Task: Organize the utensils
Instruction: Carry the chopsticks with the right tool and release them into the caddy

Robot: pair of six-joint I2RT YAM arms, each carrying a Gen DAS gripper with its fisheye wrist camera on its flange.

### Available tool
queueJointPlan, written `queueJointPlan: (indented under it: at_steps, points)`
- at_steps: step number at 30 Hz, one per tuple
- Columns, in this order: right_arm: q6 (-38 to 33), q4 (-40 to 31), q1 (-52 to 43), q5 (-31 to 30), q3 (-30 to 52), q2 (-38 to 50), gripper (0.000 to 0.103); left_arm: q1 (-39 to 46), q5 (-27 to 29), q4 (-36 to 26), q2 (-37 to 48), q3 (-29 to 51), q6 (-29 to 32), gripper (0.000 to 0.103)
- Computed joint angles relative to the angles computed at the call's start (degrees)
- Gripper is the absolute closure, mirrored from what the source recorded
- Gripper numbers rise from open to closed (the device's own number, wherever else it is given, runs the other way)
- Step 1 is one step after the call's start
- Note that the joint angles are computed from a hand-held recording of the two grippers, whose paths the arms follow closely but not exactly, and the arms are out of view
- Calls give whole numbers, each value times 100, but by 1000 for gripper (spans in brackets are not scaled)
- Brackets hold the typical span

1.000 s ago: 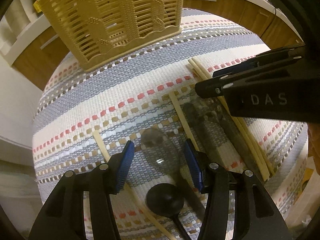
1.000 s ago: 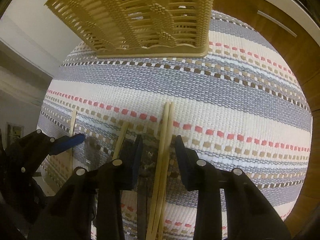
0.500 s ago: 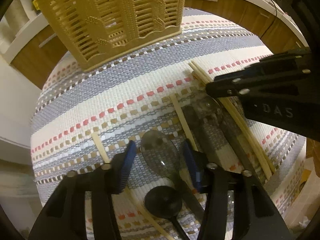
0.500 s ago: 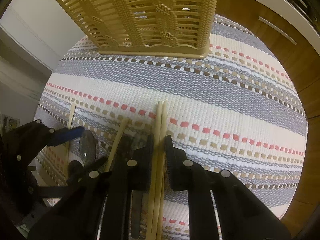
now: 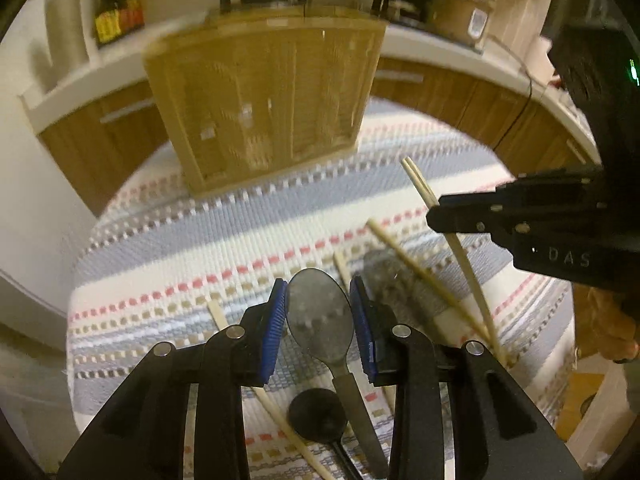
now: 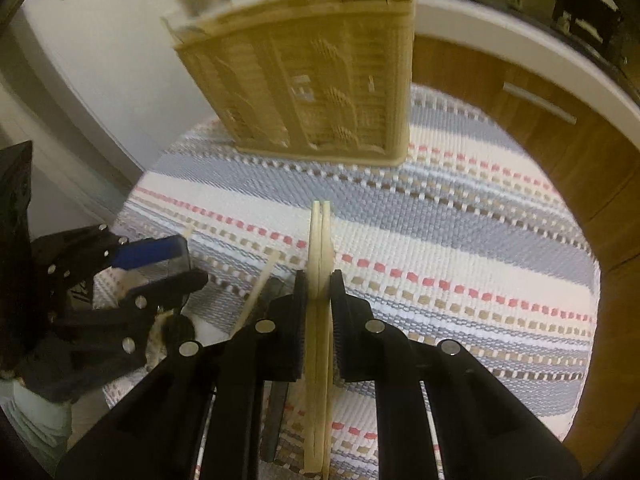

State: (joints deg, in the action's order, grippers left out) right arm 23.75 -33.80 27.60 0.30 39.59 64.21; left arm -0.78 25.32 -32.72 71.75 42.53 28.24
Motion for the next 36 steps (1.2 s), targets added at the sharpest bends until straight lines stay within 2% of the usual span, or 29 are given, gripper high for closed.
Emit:
queueJointPlan:
  at_steps: [5,7,11,12,15,19,23,29,32,36]
  points:
    - [105,-121,530,642,-609,-1879,93,704,958,-330,-765,-201,425,73]
    - [184,-285,751,847,-797,-2621,93,806,1199,-413,-1037,-220,410,73]
    - [370,-441,1253,1315,-729,-3229,93,1111,1609,-738,-1422,-66,454,73]
    - [331,-487,1327,1456,-627,-3339,93,999,1615,-608,-1515,-81,241,73]
    - [296,-346,1594,1943,-335,-3233,93,1115,1880,-630,-1725,250,-38,73]
    - [-159,192,1240,1976,185,-2869,93,1263,2105,-402,-1670,922,-503,73]
    - [-641,859,798,1844,694,-2290,93,1037,1781,284,-1467,1455,-1179,73]
    - [-1283,1814,568,2233,1371,-1259,93,636,1231,1360,-894,1976,-1941,73]
    - [-1531,2261,333,2246,1557,-885,93,380,883,1831,-535,2148,-2192,73]
    - [-1565,2831,-129,1965,1591,-436,93,52,419,2200,16,2321,-2284,73]
